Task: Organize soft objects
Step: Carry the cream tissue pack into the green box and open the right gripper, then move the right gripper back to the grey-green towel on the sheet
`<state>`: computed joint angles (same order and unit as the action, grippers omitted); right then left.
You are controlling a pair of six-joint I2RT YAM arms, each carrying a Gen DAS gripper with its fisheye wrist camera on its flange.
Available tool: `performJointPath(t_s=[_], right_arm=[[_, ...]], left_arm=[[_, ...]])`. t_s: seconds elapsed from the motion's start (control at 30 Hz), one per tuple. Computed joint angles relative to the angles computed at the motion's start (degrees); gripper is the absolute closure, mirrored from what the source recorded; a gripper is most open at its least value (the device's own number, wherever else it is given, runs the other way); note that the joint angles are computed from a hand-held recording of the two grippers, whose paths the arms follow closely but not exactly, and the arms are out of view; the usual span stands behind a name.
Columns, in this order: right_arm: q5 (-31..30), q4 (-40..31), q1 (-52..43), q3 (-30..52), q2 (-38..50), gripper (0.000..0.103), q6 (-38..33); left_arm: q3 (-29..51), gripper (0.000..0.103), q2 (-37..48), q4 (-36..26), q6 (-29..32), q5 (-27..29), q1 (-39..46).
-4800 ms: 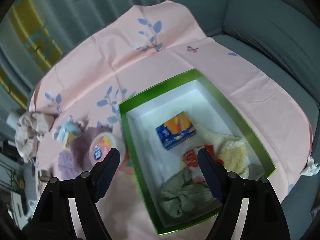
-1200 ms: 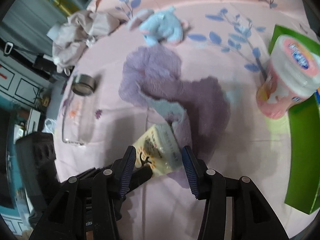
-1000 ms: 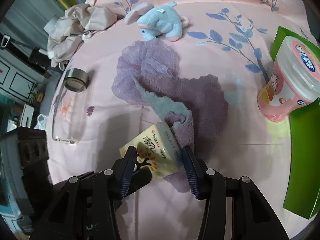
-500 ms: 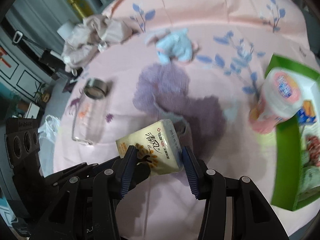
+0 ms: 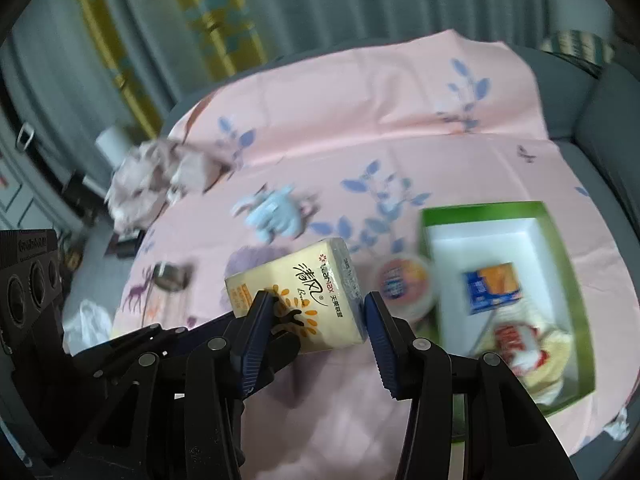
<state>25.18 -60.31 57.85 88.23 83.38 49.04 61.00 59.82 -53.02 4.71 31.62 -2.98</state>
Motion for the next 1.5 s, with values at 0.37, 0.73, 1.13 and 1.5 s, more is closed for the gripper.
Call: performJointPath(t_s=[0.37,0.73,1.13,1.5], right_arm=[[-0.92,1.47,-13.01,-17.69,-20.18,0.053,4.46],[-22.01,8.26,-35.6,-32.4,-27.38,0.053,-1.93],[-25.79,9.17,-41.46,-35.38,-21.82,0.053,-3.11],[-22.97,7.12,-39.45,-34.13,-21.92,0.053,-1.59]], left_arm=[[3.62,0.069,11.04,10.96,-10.98,-12.63,-26.47],[4.64,0.069,23.54,16.5,-16.89,-14.14,-33.26],[5.02,0.067,29.75,18.3,-18.87,-15.41,-34.62],[3.75,0.066,25.28,15.96,-19.16,-13.73,-33.08]])
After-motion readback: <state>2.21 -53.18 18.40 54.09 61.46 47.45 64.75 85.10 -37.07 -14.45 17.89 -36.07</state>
